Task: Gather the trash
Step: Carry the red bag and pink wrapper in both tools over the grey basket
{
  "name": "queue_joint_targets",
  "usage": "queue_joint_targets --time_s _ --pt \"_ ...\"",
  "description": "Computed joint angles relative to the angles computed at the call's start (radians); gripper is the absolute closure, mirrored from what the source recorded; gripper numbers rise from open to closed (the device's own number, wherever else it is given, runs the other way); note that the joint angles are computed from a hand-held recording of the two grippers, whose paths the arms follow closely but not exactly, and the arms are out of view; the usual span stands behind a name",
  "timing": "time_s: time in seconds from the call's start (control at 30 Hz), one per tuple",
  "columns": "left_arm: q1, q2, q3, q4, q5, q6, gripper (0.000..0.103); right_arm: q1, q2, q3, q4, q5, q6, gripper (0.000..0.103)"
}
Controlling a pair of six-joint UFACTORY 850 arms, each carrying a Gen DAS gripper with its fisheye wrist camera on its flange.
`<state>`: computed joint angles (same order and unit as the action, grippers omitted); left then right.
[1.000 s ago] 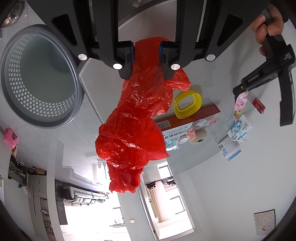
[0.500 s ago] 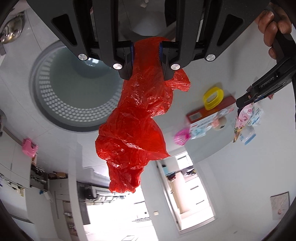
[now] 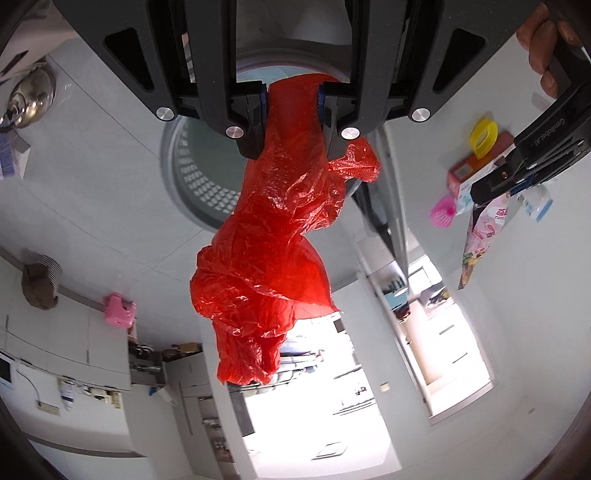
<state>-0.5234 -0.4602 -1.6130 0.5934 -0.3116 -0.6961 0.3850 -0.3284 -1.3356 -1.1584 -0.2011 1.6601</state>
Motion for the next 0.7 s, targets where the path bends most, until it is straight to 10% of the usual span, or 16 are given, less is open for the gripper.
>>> queue_joint_targets --time_s 0.37,0.7 --pt "-0.002 -0.171 -0.184 -0.266 -0.059 0.274 0.079 -0.057 -0.02 0.023 0.124 0.003 -0.083 0.086" --pt "0.015 -0.315 -0.351 -0.494 -0.179 0.489 0.078 -0.064 -0.141 -0.091 0.694 0.003 -0.674 0.085"
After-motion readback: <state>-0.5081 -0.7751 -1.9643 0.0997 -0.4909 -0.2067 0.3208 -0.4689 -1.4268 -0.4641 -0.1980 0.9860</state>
